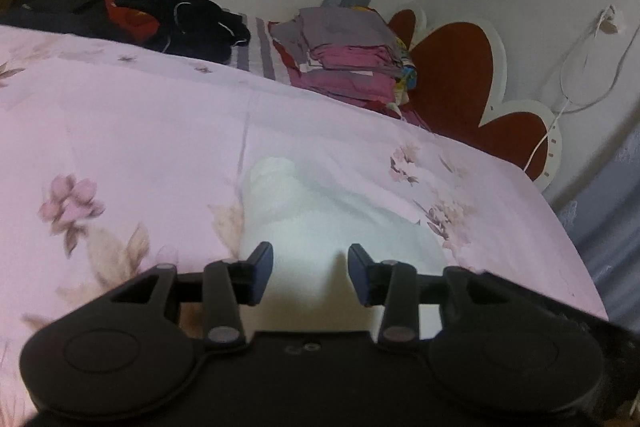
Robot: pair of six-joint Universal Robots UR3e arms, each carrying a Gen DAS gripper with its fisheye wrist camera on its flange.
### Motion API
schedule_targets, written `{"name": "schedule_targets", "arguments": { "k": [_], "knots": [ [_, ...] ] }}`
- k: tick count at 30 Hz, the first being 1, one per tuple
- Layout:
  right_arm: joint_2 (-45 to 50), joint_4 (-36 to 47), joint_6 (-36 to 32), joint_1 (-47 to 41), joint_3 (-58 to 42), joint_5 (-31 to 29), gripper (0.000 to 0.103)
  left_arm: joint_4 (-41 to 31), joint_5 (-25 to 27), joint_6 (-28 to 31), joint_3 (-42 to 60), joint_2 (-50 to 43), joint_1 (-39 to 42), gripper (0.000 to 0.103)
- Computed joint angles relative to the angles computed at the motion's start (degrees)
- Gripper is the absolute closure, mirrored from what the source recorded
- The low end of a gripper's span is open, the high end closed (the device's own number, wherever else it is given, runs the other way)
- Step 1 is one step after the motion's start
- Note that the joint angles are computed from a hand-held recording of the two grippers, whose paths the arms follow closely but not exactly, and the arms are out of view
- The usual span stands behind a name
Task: Fold small clothes
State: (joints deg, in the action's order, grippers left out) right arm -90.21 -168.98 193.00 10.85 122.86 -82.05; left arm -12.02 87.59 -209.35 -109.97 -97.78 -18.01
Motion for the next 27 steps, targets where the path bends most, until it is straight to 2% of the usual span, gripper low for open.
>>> {"name": "schedule_targets", "arguments": {
  "k": [7,11,13,15,17,19,23,27],
  "knots": [
    [16.93,-3.20,0.75,4.14,-12.71,-4.87,0.068,1.92,-0.41,-0.84,3.31,-6.40,1.47,0.067],
    [22.12,-3.72,-1.31,4.43,-13.19,-7.01,0.068,3.81,1.75,1.39,2.50,-7.73,0.11,0.065],
    [22.90,-6.86,-1.41,3.42,-10.87,-7.95,0.067,3.65,2.75,2.65,2.41,-7.95,0.02,0.062],
    [21.73,-5.31,-0.78,1.06,-10.16,-4.86,0.063,2.36,3.36,1.51,2.96,-7.76,-0.02,0.062],
    [21.08,-4.27,-1.38,1.82,-11.28,-6.04,0.063,1.18,5.18,1.96,5.05,-8.29,-1.22,0.063],
    [21.76,-7.25,-2.16,3.33,-11.67,-7.85,0.063,0.42,7.71,3.77,7.41,-10.33,-2.94,0.063],
    [24.45,-6.35,-2.14,3.29,-12.84,-7.75,0.063,-0.47,6.70,3.39,7.39,-9.99,-2.04,0.061],
    [21.53,-5.20,-1.70,2.45,-11.50,-8.10,0.063,-1.80,6.02,2.42,5.92,-6.88,-1.51,0.062]
  ]
}}
